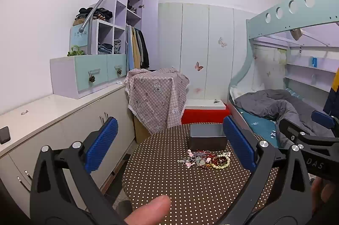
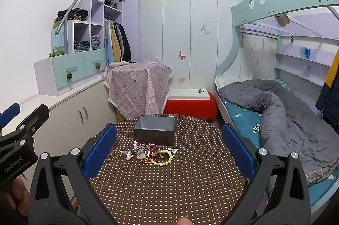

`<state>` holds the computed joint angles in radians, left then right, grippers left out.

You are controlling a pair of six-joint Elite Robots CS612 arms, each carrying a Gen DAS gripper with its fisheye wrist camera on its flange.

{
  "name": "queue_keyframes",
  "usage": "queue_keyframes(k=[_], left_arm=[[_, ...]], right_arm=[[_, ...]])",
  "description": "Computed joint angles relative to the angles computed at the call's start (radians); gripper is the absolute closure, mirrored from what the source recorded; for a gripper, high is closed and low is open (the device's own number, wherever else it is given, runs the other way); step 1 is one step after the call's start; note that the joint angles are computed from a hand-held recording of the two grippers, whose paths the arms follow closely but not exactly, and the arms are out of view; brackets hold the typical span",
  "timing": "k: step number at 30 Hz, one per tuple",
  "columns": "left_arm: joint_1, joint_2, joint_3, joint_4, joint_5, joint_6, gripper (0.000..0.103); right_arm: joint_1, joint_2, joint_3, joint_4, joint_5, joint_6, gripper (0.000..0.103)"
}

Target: Organize jewelry

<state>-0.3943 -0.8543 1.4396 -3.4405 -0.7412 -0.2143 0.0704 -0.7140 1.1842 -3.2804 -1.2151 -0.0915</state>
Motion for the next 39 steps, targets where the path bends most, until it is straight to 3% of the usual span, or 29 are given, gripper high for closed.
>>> queue_keyframes(k=[11, 16, 20, 25, 33, 39], left_arm=[[0.002, 0.015, -0.015, -0.002, -0.009, 0.003, 0.006], [0.014, 0.024, -0.022, 0.04, -0.023, -0.025, 0.006], [0.035, 0.039, -0.04, 0.144, -0.05, -0.084, 0.006], [0.07, 0.082, -0.094, 0.313, -0.139, -0.149, 0.006], [0.113, 0.205, -0.274, 0.559, -0.305, -0.114, 0.006], [0.145, 0.294, -0.438, 0.772, -0.367, -0.134, 0.006]], right_arm=[[0.004, 0.008, -0.018, 0.009, -0.009, -0.021, 0.008], [0.002, 0.029, -0.056, 0.041, -0.017, -0.022, 0.008], [0.0, 0.058, -0.101, 0.088, -0.032, -0.027, 0.008], [0.0, 0.103, -0.162, 0.186, -0.043, -0.054, 0.008], [0.012, 0.194, -0.292, 0.434, -0.091, -0.1, 0.008], [0.012, 0.246, -0.382, 0.58, -0.092, -0.095, 0.008]])
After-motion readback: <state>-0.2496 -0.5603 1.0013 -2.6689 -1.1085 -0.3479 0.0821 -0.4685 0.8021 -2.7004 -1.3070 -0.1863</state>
